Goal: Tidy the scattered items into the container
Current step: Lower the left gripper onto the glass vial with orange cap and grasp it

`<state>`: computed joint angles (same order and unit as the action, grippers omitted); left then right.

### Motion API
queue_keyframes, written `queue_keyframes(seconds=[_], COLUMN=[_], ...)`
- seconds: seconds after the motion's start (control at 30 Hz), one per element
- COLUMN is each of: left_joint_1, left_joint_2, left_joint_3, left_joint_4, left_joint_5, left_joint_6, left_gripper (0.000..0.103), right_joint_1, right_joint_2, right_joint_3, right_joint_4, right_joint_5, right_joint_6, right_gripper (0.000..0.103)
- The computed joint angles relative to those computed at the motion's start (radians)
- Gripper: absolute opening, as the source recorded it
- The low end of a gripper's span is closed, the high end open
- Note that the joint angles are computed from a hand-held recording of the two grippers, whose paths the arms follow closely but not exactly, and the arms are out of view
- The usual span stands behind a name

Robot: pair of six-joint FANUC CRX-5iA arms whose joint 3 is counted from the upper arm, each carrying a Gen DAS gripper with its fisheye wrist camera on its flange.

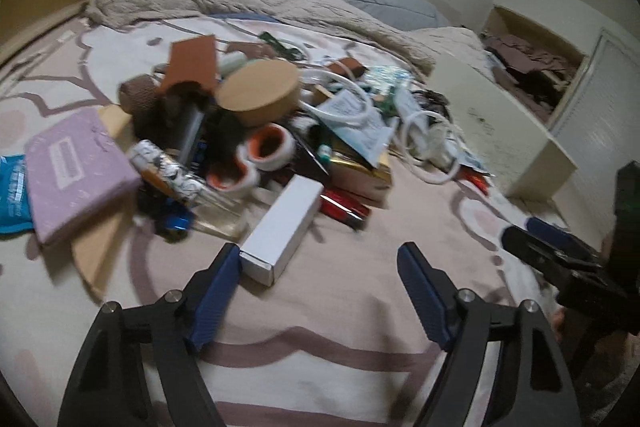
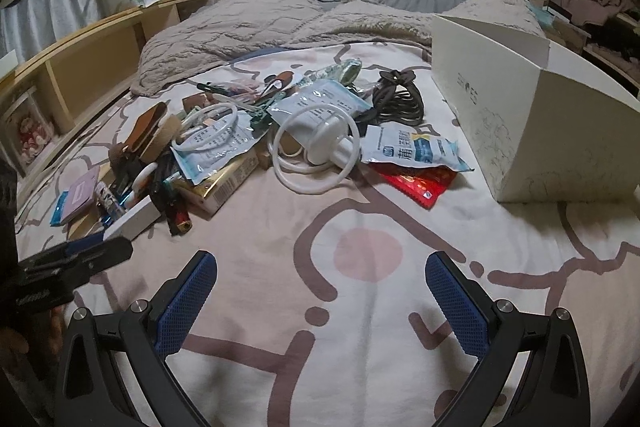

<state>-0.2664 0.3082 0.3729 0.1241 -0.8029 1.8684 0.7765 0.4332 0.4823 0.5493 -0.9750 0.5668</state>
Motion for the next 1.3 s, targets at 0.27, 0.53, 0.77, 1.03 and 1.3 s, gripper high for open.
queue_keyframes(seconds=[0.27,0.53,0.77,1.03,1.3], left_joint_1=[-0.024,-0.025,0.002,-0.017,-0.021], left_joint_2=[0.008,0.020,0.064,0.098,0.086], left_joint_3=[0.045,0.153,0.218,0.271,0.226], left_joint_4=[-0.093,-0.346,-0.366,-0.412,-0.338], left_joint_5=[-0.034,-0.126,-0.149,-0.221,-0.182], left_joint_6=[0.020,0.234,0.165,0.177,0.051], left_gripper=[0.056,0.056,0.065,0.065,0.063], right_joint_1=[-0.002,-0.005,-0.006,-0.008,-0.007], right_joint_2=[0.000,-0.001,0.006,0.012,0.016], right_joint_3=[0.001,0.000,0.010,0.021,0.031], right_joint_4=[-0.011,-0.023,-0.025,-0.041,-0.048], right_joint_5=[-0.005,-0.001,-0.014,-0.025,-0.034], right_joint_6=[-0.001,-0.007,-0.001,0.014,0.019], right_gripper=[0.103,0.103,0.103,0.103,0.103])
